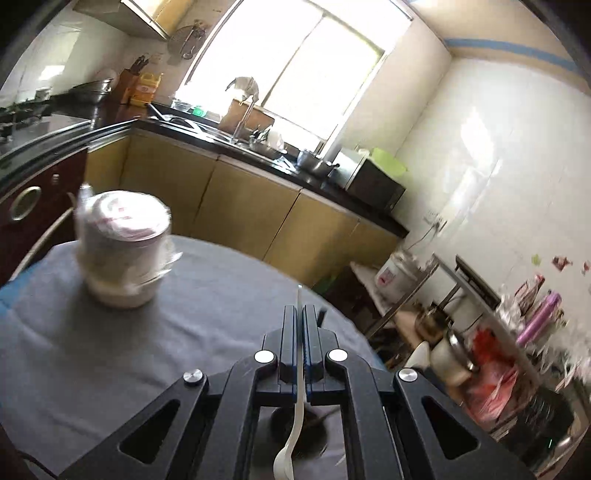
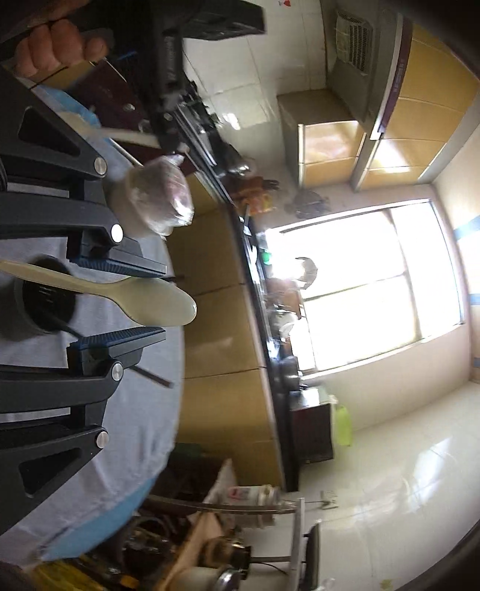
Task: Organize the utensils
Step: 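Carry both white spoons over the black holder and lower them in, then open both tools to release the spoons into the black holder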
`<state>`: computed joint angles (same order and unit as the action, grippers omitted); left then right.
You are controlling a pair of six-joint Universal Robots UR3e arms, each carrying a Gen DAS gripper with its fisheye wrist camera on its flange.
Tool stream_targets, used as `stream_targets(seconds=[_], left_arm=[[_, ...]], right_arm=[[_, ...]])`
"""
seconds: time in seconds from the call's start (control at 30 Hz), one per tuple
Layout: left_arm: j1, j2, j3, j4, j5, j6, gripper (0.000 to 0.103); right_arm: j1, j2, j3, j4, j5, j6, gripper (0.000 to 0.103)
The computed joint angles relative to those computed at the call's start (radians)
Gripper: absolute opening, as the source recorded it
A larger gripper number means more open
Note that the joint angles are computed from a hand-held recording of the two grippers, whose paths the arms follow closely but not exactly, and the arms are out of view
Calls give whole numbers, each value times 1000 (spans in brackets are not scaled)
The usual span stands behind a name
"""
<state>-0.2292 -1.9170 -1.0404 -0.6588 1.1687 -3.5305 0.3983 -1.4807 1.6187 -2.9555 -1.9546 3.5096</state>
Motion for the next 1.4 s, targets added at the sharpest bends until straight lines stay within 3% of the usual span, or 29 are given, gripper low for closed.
stream_targets(seconds=[0.17, 0.23, 0.57, 0.77, 0.87, 1.0, 1.13, 1.27, 1.4], left_arm=[[-50, -224, 200, 66, -3, -93, 3], [-59, -263, 197, 107, -13, -111, 3], [-83, -282, -10, 303, 8, -78, 3], [-75, -230, -116, 275, -29, 19, 3], [-54, -125, -257, 289, -52, 40, 3], [-13, 91, -498, 314, -66, 109, 9], [58, 369, -743, 216, -106, 203, 39], [131, 707, -963, -3, -33, 295, 58], [132, 963, -1088, -185, 141, 353, 58]], right_arm=[[-57, 88, -41, -42, 37, -32, 29], [-65, 109, -32, -67, 42, -42, 29], [-72, 167, 75, -181, 93, -88, 29], [-89, 63, 191, -132, 184, -48, 32], [-84, -19, 255, -99, 182, -9, 47], [-38, -166, 373, -100, 113, 70, 47], [98, -282, 434, -39, -35, 152, 47], [252, -322, 428, 86, -151, 250, 47], [348, -340, 423, 187, -177, 329, 48]])
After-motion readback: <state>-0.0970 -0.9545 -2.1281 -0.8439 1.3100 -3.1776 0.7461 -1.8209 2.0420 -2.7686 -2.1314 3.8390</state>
